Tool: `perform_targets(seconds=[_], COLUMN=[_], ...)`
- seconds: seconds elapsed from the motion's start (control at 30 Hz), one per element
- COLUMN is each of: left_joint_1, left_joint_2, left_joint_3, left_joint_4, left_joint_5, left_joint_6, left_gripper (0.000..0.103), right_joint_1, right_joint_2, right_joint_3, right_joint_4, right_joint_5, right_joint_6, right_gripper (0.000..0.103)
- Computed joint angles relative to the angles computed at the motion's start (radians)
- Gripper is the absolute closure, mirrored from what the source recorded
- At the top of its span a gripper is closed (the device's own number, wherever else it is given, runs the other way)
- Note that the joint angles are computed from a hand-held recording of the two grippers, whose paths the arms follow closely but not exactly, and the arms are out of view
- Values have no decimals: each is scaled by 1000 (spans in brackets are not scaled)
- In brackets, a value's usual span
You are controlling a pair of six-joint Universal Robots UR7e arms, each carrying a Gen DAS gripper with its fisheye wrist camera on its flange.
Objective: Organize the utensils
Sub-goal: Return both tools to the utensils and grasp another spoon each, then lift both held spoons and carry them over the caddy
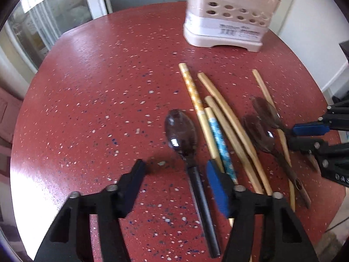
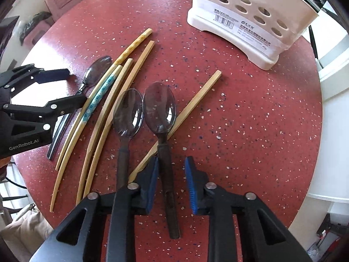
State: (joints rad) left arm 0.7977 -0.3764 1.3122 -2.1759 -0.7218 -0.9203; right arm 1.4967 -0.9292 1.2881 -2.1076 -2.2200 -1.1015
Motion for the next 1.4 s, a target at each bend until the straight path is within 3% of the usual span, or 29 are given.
perform_targets(seconds=[0.07, 0.1, 0.27, 0.43, 0.8, 1.0, 1.17, 1.4], left_joint_1=[-5, -6, -23, -55, -107, -113, -107, -61], left_joint_2=[12, 14, 15, -3, -14, 2, 37, 168], left_joint_3=[-17, -15, 27, 125, 184, 131, 36, -290], left_joint_4=[2, -17, -71, -225, -489, -630, -770, -988], left_joint_5=[-4, -11, 32, 97, 234, 293, 321, 306], left_joint_6=[16, 31, 0, -59, -17, 141, 329, 707], left_gripper=[46, 60, 62, 62, 62, 62, 62, 62], right_joint_1=[-3, -5, -25, -52, -108, -97, -83, -54], right_joint_2=[-13, -16, -49, -77, -95, -145, -129, -56], right_joint_3=[17, 21, 41, 9, -116, -41, -83, -214], right_joint_4=[-7, -16, -22, 26, 149, 88, 69, 24], right_joint_5=[14, 23, 85, 182, 387, 470, 542, 657], right_joint_6=[2, -4, -1, 26, 98, 131, 159, 213], right_gripper=[90, 90, 90, 90, 90, 90, 90, 90])
